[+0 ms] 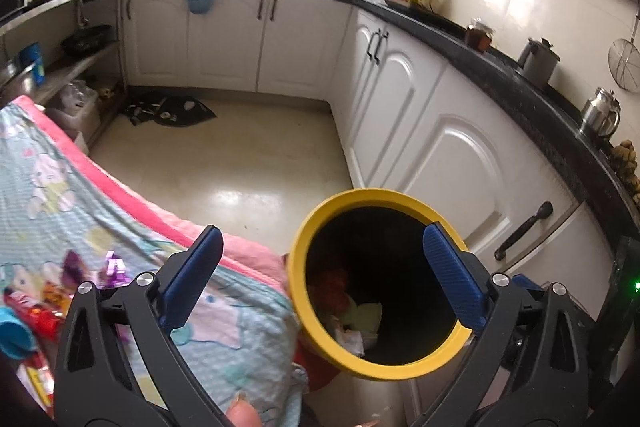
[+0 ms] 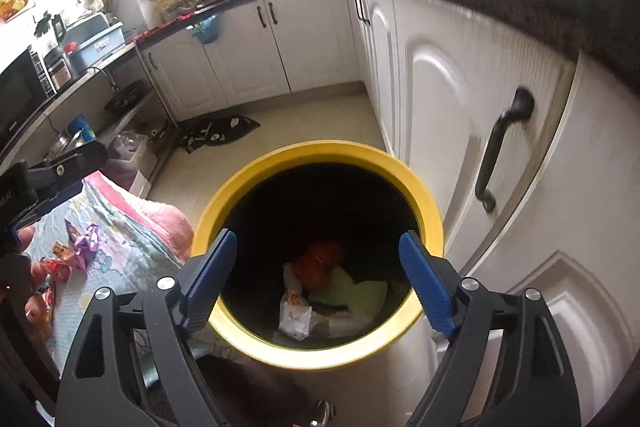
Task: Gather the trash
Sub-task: 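Move both open tools back over the remaining trash on the bed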
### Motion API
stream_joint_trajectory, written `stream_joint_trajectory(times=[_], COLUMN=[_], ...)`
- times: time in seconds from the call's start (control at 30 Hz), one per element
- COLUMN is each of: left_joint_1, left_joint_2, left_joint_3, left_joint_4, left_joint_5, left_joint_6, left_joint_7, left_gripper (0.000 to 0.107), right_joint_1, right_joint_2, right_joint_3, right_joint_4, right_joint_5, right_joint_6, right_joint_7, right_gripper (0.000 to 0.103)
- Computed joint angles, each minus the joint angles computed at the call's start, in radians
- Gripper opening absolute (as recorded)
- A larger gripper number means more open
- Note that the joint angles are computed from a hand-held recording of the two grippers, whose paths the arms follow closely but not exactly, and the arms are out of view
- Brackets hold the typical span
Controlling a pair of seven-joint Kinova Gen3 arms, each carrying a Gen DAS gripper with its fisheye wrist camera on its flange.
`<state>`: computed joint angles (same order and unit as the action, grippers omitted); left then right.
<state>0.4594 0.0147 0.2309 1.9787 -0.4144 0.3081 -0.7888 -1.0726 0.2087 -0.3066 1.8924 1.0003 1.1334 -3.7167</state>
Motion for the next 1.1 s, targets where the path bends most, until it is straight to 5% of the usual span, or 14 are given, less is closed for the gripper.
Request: stream_joint_trajectory(times=[0.8, 1.1], left_joint_1=[-0.263, -0.287], left_joint_2=[-0.342, -0.443], left_joint_3=[0.061, -0.003], left_joint_4=[0.170, 0.206], left_joint_5=[0.260, 0.360], left_joint_6=[0.011, 0.031], left_joint_7=[-0.227, -0.345], left_gripper=[0.092, 0.092], right_joint_1=[-0.126, -0.169], right_joint_2=[0.024, 0.041], right_joint_3=[-0.023, -0.022], right_joint_4=[-0.152, -0.194], right_joint_5=[0.142, 0.192], right_joint_6=[0.122, 0.126], right_joint_7=[0.098, 0.126], right_gripper=[0.085, 0.086])
